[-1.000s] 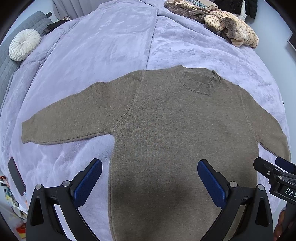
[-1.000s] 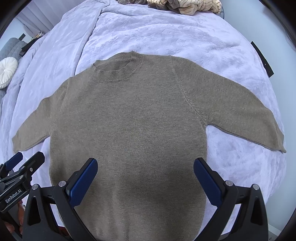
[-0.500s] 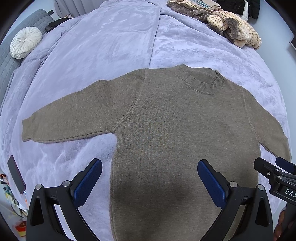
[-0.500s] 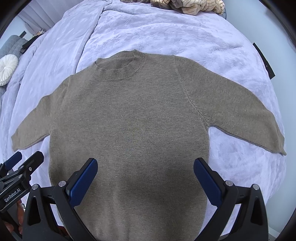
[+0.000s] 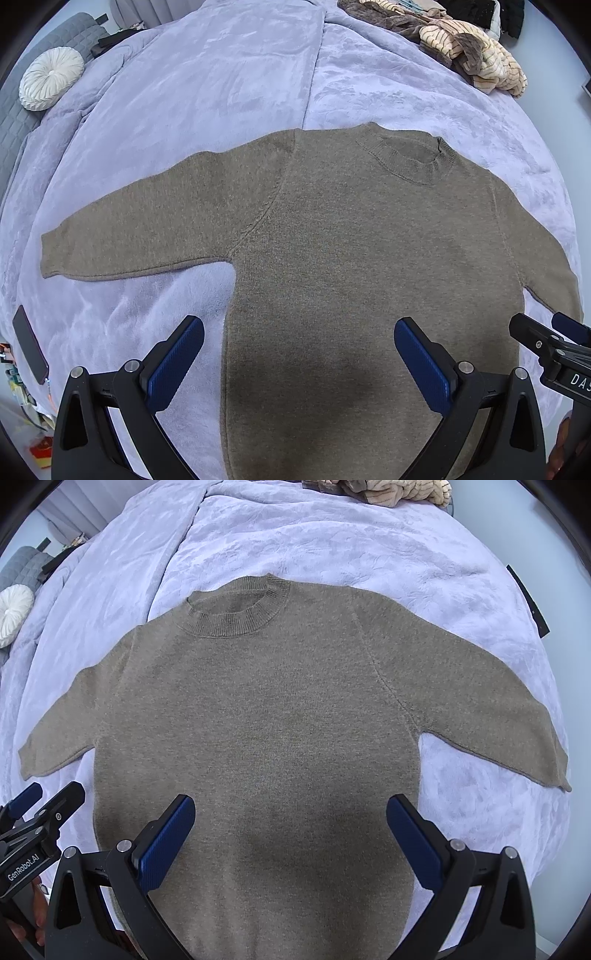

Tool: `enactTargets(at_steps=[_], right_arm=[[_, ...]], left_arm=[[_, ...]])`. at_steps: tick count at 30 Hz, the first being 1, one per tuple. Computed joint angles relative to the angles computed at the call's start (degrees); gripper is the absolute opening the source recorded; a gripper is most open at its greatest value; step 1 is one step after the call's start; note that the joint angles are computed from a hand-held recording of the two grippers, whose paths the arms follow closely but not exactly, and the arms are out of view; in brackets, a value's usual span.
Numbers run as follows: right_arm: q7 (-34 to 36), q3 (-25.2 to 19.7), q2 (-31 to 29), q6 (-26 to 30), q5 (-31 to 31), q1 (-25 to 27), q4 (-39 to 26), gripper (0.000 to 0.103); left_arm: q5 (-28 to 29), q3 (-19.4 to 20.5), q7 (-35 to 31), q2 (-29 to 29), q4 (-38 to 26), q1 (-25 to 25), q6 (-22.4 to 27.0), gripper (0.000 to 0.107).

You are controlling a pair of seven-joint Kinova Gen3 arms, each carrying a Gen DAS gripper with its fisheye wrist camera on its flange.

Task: Fold small clothes
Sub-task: 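Grasp the sweater sleeve cuff with the left tool and fold it across the body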

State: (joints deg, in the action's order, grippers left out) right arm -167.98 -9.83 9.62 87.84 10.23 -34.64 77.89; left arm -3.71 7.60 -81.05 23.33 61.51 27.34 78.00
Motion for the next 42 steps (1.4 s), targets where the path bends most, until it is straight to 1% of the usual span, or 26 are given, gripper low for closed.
enactTargets(at_steps=[8, 13, 15, 19, 23, 26, 28, 31, 34, 36, 37, 38, 39, 40, 41, 42], right_arm=[[0.4, 0.1, 0.7, -0.8, -0.4, 0.0, 0.1, 0.103], [0.8, 0.0, 1.4, -1.8, -0.3, -0.5, 0.1, 0.103], [1.1, -0.1, 1.9, -2.2, -0.3, -0.9, -0.2, 0.103], [2.7, -0.3, 3.9, -2.7, -0.5, -2.2, -1.7, 0.103], [5.1, -0.3, 6.0, -4.4, -0.8, -3.6, -3.3, 0.103], [7.2, -0.1, 7.9, -5.5, -1.2, -4.6, -5.3, 0.103], [8.3, 0.1, 9.3, -5.9, -1.6, -5.3, -6.8, 0.103], [9.5, 0.6, 11.3, -5.4, -2.3, -6.3, -9.1, 0.103], [11.1, 0.9, 13.2, -4.4, -3.3, -7.1, -11.2, 0.103], [12.3, 1.1, 14.4, -3.6, -3.8, -7.7, -12.4, 0.103], [12.8, 1.2, 14.9, -3.1, -4.0, -8.0, -13.1, 0.103], [13.0, 1.4, 15.2, -2.9, -4.1, -8.3, -13.5, 0.103], [13.2, 1.5, 15.5, -2.8, -4.3, -8.5, -13.7, 0.103], [13.2, 1.7, 15.6, -2.8, -4.5, -8.6, -13.9, 0.103], [13.2, 1.9, 15.6, -2.9, -4.6, -8.7, -13.9, 0.103], [13.1, 2.0, 15.5, -3.2, -4.5, -8.9, -13.9, 0.103]], left_arm=[[1.3, 0.0, -0.6, 0.4, 0.7, -1.2, -0.4, 0.103], [3.3, 0.0, -2.1, 0.1, 3.2, -3.6, -2.9, 0.103], [5.7, 0.2, -3.4, -0.2, 4.9, -5.9, -4.6, 0.103], [11.0, -0.2, -6.2, -1.0, 9.0, -11.9, -9.8, 0.103], [12.3, -2.0, -8.0, -1.2, 12.2, -17.0, -15.2, 0.103], [14.3, -3.5, -8.1, -0.5, 14.4, -21.9, -19.5, 0.103], [15.6, -4.3, -8.1, 0.8, 14.8, -25.4, -21.2, 0.103], [17.6, -4.9, -7.2, 3.8, 13.7, -29.7, -22.2, 0.103], [21.2, -3.9, -7.2, 7.1, 11.9, -34.2, -22.7, 0.103], [23.2, -3.2, -6.7, 7.7, 12.4, -35.9, -24.8, 0.103], [24.6, -3.0, -6.9, 7.4, 13.3, -36.6, -27.0, 0.103], [25.9, -2.4, -7.8, 6.8, 14.8, -37.5, -29.4, 0.096], [26.6, -2.1, -8.1, 6.3, 15.8, -37.9, -31.0, 0.075], [27.4, -1.8, -8.6, 6.3, 16.3, -38.4, -31.9, 0.060], [28.2, -1.2, -9.4, 6.4, 16.5, -39.1, -32.1, 0.031], [29.5, -0.4, -10.3, 6.8, 16.5, -39.9, -32.0, 0.011]])
